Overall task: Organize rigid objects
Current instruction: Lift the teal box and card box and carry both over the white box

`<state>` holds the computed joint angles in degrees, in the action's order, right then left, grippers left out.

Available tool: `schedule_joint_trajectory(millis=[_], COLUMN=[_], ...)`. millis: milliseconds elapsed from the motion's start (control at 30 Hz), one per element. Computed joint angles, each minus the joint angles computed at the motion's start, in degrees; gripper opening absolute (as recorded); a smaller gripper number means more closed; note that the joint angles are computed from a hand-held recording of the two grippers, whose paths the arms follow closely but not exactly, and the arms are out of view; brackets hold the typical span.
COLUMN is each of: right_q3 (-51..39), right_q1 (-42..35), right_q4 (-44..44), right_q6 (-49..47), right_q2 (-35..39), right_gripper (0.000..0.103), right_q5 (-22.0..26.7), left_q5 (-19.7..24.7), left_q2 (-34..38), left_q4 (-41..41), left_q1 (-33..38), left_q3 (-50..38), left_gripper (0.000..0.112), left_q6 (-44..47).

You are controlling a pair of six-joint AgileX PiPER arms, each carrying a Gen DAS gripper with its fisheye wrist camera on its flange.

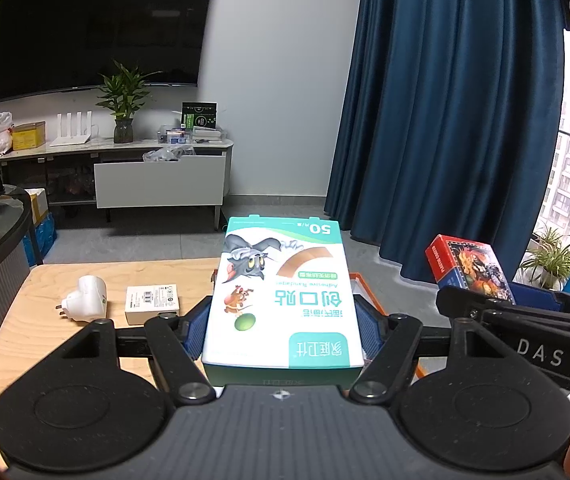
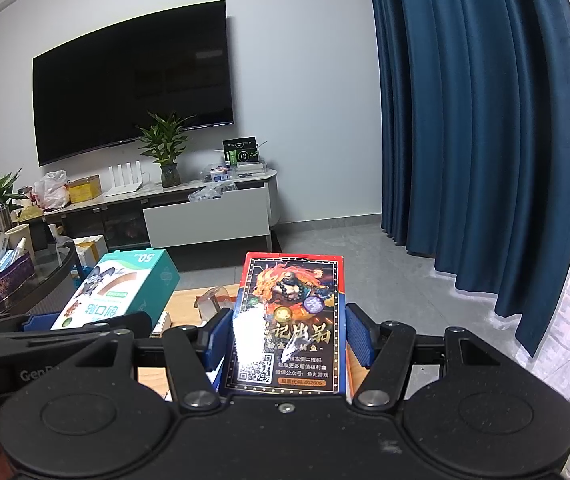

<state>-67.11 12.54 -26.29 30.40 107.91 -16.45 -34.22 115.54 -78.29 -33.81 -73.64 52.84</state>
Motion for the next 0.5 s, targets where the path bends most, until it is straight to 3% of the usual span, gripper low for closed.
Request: schedule_joint_trajectory(millis=[500], right_q3=[1.3], right_q1=[-0.3], right_q4=[0.5], right_q6=[-0.9], right_q2=[-0.5], right_gripper=[0.072], right_q5=[-1.0], left_q5=[-0.3], left_q2=[0.0], left_q4=[-0.1], left_q1=[-0.4], left_q3=[-0.2], left_gripper=[0.072], left_q6=[0.4])
